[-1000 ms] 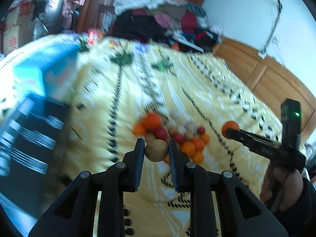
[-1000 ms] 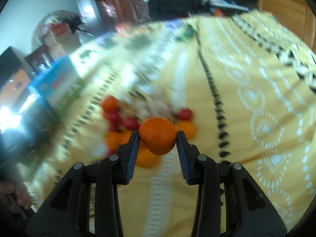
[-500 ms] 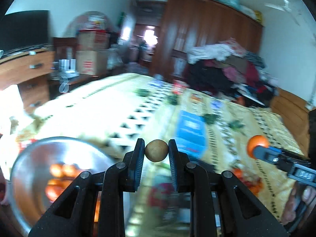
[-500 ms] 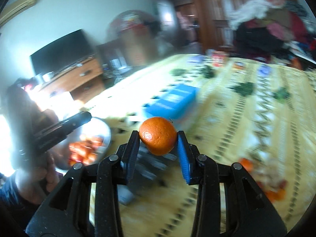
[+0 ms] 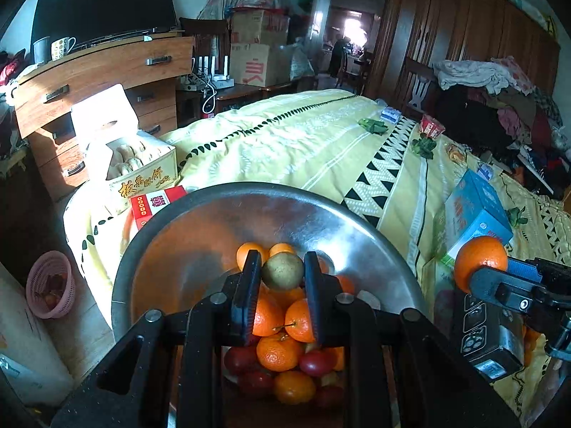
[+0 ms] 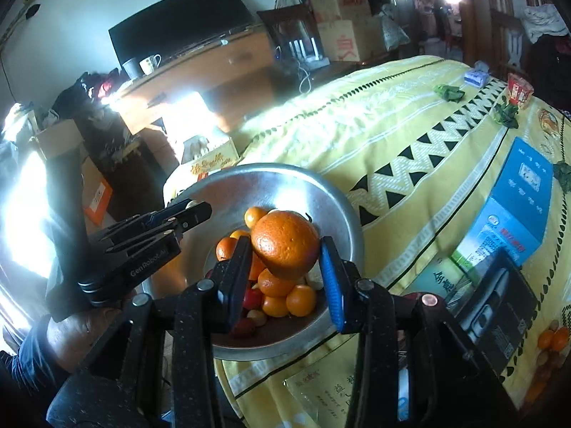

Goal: Organize fruits
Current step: 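Carry the potato and orange in both tools over the steel bowl, then open the left tool to drop the potato into the steel bowl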

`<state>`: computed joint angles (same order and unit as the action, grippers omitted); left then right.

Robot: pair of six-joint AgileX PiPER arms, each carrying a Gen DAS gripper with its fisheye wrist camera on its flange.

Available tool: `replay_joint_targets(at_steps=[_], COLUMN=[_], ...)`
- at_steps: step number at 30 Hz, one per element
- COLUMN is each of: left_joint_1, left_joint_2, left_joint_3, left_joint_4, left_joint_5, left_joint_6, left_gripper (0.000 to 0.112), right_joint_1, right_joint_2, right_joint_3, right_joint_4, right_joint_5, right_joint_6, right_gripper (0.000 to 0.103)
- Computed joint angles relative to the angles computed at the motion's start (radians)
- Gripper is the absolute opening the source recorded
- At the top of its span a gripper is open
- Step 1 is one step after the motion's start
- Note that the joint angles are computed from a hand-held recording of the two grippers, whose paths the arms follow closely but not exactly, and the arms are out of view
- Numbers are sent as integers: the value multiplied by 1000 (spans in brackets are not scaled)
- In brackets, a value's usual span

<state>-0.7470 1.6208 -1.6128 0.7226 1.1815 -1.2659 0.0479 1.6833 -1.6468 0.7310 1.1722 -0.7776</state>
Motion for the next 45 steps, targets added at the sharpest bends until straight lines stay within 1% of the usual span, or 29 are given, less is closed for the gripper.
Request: replay_joint_targets(at_steps=[2, 3, 13, 22, 41, 45], left_joint_1=[10, 11, 15, 16, 34, 37], left_joint_2=[-1, 0, -4, -9, 0, 4], left_joint_3=[16, 6, 2, 8, 25, 27], left_joint_4=[-10, -12, -16, -20, -41, -43], left_joint_5=[-12, -4, -7, -3, -21, -12], left_joint_6=[4, 15, 27, 24, 30, 24], left_gripper=[24, 24, 24, 24, 24, 24], right_joint_1=[18, 20, 91, 104, 112, 121], right_joint_2=[2, 4, 17, 13, 31, 42], right_joint_3=[0, 7, -9, -6, 2, 1], right_joint_4=[-19, -22, -74, -82, -84, -92], right_joint_5=[-2, -7, -37, -41, -47, -43], right_joint_6=[15, 13, 74, 83, 85, 89], right_gripper=[39, 39, 39, 39, 40, 40])
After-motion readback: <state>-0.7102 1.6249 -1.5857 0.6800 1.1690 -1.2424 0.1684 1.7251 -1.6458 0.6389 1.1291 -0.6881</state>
